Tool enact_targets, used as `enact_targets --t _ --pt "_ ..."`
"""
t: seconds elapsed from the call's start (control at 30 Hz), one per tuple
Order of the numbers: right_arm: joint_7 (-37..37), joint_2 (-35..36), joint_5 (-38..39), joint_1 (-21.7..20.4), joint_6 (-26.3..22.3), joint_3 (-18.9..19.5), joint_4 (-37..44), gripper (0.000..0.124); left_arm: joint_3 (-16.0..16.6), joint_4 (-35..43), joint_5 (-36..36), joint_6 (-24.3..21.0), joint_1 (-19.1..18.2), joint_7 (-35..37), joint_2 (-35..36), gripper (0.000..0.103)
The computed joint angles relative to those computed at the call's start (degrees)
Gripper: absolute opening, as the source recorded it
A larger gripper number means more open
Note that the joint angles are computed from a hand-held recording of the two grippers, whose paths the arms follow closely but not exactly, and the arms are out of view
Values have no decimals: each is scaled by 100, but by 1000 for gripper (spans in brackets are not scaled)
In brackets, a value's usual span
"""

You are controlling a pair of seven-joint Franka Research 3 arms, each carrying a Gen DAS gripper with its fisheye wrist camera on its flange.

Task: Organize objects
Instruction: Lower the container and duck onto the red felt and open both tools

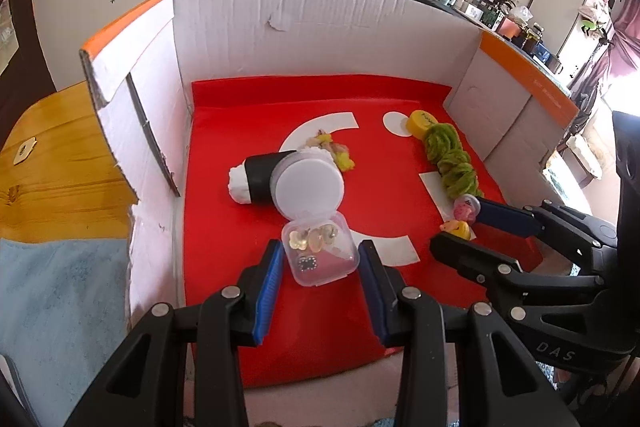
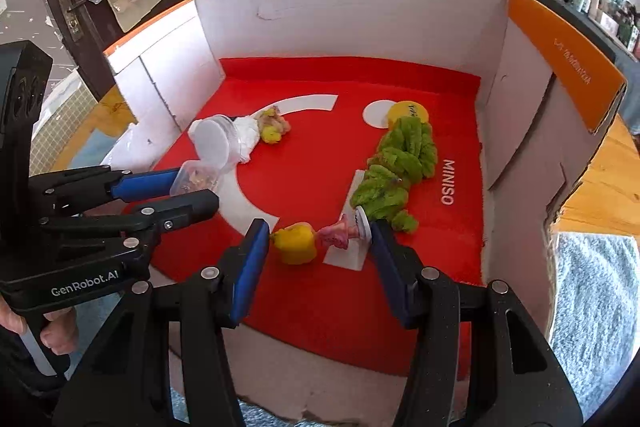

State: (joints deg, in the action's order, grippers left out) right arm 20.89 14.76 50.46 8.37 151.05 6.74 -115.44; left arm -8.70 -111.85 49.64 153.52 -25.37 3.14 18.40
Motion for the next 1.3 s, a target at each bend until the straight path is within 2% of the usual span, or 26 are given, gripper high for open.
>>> enact_targets --t 0.23,0.87,1.07,1.3 --pt "-88 18 -17 6 207 24 -32 51 20 15 57 -10 -15 -49 19 40" --pt "-70 45 -1 -20 168 41 9 52 28 17 72 19 -5 -78 28 40" --pt "-158 19 74 -29 124 49 -21 57 27 12 75 11 -7 -83 22 41" --pt "-225 -18 146 -36 74 30 -52 58 55 47 213 -49 -41 -164 11 50"
